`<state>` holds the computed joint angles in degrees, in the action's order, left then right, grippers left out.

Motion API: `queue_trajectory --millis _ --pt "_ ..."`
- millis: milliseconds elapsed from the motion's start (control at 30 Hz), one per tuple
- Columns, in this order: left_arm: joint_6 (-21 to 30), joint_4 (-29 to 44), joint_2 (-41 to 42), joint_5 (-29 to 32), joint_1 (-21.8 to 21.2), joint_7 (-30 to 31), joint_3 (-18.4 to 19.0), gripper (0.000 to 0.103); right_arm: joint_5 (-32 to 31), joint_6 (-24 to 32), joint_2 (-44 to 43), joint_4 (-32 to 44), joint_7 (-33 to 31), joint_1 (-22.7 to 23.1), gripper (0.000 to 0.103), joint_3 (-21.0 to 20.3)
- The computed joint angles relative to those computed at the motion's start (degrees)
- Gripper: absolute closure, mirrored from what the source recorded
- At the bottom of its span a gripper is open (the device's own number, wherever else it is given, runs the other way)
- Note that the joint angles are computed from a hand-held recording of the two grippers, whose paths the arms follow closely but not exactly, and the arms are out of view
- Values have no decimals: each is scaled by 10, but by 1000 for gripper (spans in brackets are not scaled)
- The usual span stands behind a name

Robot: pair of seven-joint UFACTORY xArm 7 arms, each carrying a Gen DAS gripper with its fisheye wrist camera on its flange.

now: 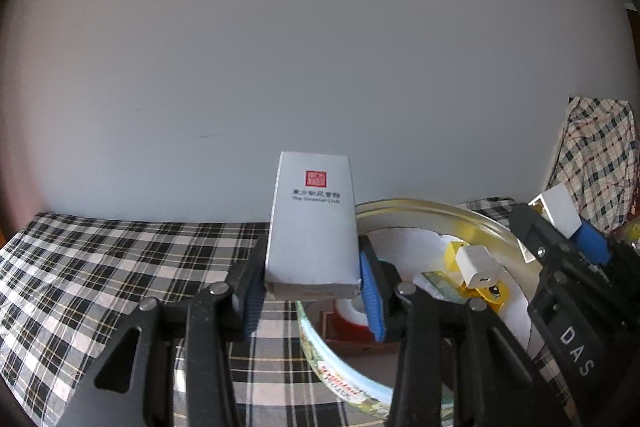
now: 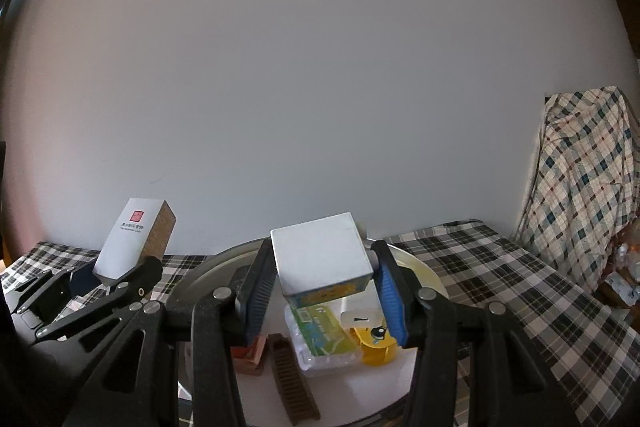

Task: Organize rigid objects
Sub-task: 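Carry the white box and white cube over the tin with both tools, then lower the white box and white cube into the tin with both tools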

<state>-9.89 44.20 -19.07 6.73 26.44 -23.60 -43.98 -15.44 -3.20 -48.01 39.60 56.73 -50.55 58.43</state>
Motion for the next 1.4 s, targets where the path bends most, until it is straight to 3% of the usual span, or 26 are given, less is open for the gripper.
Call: queue_trajectory --millis 300,800,1000,1400 --pt "5 25 19 10 48 -10 -59 62 2 -14 9 -9 -10 -24 52 -2" --pt "26 66 54 64 97 -47 -119 62 6 -20 31 0 -18 -67 52 8" --pt "34 83 72 98 112 -72 -134 62 10 -21 35 2 -23 -74 52 9" --pt "70 131 125 187 90 -118 -115 62 11 -23 61 13 -32 -88 52 8"
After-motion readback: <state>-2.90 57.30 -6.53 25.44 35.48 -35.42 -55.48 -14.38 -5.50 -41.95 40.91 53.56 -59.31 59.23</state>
